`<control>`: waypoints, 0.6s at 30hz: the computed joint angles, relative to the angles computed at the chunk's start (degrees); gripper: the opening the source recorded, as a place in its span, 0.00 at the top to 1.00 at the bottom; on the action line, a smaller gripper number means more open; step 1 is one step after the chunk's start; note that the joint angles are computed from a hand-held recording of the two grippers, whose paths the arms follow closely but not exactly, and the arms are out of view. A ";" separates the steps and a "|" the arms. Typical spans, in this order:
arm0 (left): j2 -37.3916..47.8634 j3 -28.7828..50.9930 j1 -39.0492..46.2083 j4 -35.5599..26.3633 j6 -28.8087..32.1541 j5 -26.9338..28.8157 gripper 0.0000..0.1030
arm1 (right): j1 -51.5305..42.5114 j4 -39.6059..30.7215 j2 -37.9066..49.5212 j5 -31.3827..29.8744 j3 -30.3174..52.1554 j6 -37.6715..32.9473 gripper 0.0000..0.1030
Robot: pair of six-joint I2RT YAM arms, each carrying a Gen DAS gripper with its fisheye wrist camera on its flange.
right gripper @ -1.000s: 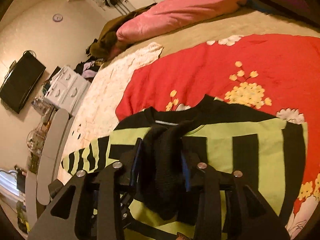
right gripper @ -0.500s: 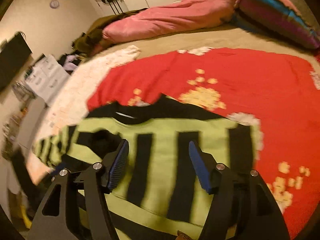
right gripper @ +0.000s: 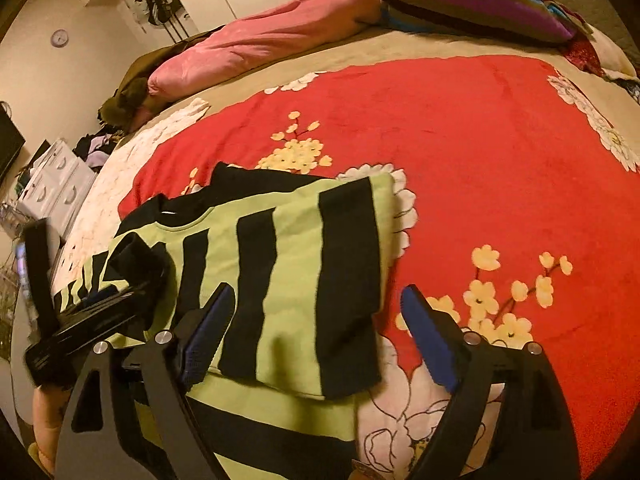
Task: Fold small clothes
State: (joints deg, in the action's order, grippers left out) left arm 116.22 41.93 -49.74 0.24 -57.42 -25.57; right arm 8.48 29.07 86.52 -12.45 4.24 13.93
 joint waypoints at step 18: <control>-14.00 -30.61 7.01 45.21 11.92 -0.55 0.82 | 11.22 1.63 2.77 5.05 1.26 6.39 0.18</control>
State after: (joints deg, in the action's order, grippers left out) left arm 102.21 11.32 -42.73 45.45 -45.49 -26.12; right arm 19.70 30.69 89.29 -7.40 5.50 20.32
